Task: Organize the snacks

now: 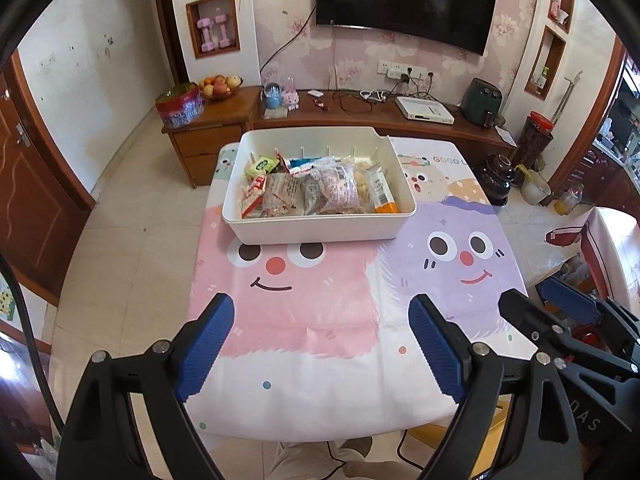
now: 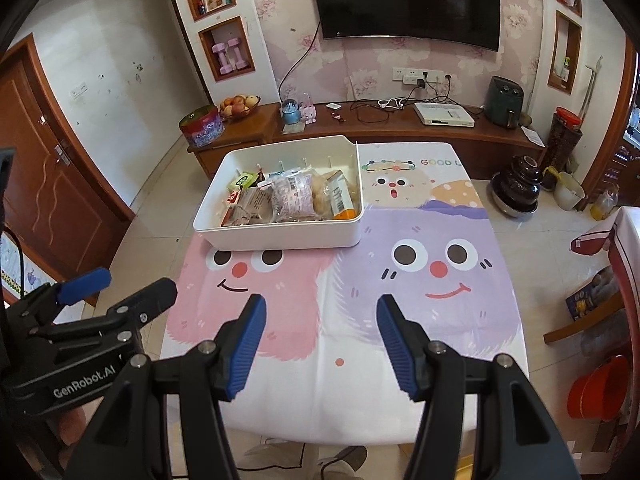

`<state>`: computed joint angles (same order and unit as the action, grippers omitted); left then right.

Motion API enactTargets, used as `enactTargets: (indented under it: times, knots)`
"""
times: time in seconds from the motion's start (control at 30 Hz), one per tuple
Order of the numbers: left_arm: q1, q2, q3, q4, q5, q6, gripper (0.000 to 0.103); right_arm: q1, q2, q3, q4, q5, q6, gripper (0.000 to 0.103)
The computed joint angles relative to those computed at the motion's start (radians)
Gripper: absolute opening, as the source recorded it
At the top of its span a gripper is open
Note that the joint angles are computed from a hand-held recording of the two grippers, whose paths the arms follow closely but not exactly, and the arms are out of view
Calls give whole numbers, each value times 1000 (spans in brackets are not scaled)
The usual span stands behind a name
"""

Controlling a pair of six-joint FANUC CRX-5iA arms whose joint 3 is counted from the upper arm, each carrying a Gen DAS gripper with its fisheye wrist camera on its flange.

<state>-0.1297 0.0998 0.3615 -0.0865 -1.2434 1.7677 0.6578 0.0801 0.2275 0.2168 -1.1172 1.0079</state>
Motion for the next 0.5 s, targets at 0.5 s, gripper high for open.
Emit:
enactTargets:
  times: [0.5]
  knots:
    - [-9,-15,-6,-19,2,-2,88,29,-31,-40,45,11,-44,58]
